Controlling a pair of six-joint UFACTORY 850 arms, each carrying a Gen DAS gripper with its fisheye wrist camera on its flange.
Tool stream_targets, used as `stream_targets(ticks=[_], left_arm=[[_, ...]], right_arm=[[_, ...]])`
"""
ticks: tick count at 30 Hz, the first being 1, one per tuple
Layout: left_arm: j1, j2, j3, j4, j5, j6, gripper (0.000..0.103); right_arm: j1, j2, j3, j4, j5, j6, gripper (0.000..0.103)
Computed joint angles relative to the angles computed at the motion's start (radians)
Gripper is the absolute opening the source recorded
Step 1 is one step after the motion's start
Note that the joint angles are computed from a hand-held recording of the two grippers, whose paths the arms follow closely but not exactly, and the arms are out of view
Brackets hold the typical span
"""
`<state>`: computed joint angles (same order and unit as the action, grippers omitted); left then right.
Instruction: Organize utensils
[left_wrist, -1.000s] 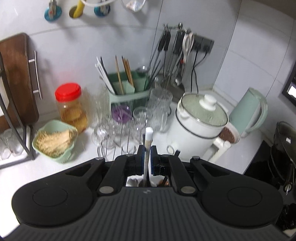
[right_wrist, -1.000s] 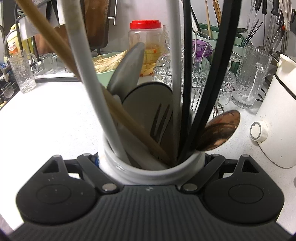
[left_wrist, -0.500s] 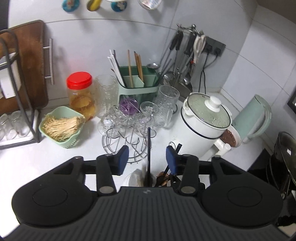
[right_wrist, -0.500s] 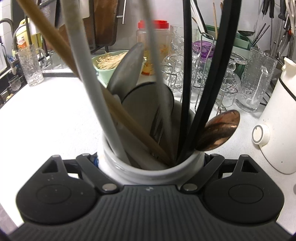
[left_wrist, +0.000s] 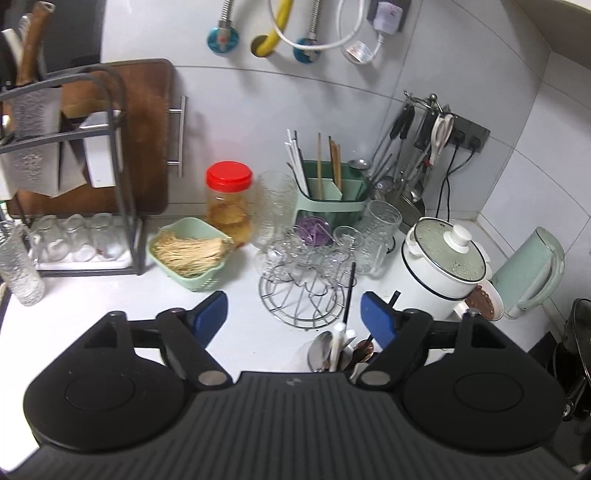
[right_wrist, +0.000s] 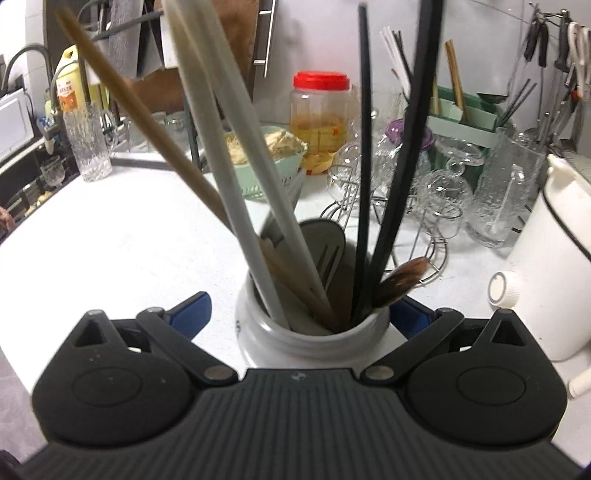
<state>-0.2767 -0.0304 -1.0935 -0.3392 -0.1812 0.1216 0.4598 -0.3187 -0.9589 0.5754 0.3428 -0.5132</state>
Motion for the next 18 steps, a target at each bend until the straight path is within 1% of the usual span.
stream_targets(ticks=[2, 6, 9, 10, 11, 12, 13, 15, 18], left_arm=[[0.007, 0.03, 0.024, -0.026, 0.007, 0.041, 0.088], [0.017, 0.09, 0.069, 0.0, 0.004, 0.037, 0.091], [0.021, 0.151, 0.115, 0.07, 0.006, -0.021, 0.091], [0.022, 0.173, 0.132, 0.124, 0.005, -0.079, 0.091], [0.023, 0.193, 0.146, 0.137, 0.004, -0.095, 0.091], [0.027, 0.214, 0.164, 0.114, 0.009, -0.07, 0.091], [0.029, 0.235, 0.18, 0.12, 0.014, -0.076, 0.091], [0.034, 0.277, 0.209, 0.185, 0.008, -0.153, 0.091], [0.05, 0.343, 0.255, 0.127, -0.004, -0.103, 0.091]], right_arm=[[0.012, 0.03, 0.022, 0.052, 0.014, -0.043, 0.103], [0.042, 0.101, 0.061, 0.216, 0.03, -0.143, 0.103], [0.056, 0.158, 0.085, 0.279, 0.039, -0.148, 0.103], [0.062, 0.176, 0.094, 0.295, 0.045, -0.155, 0.103], [0.071, 0.189, 0.096, 0.34, 0.05, -0.192, 0.103], [0.081, 0.205, 0.101, 0.383, 0.061, -0.218, 0.103], [0.085, 0.222, 0.11, 0.383, 0.069, -0.202, 0.103], [0.098, 0.259, 0.126, 0.407, 0.072, -0.196, 0.103], [0.129, 0.307, 0.146, 0.482, 0.108, -0.254, 0.103]])
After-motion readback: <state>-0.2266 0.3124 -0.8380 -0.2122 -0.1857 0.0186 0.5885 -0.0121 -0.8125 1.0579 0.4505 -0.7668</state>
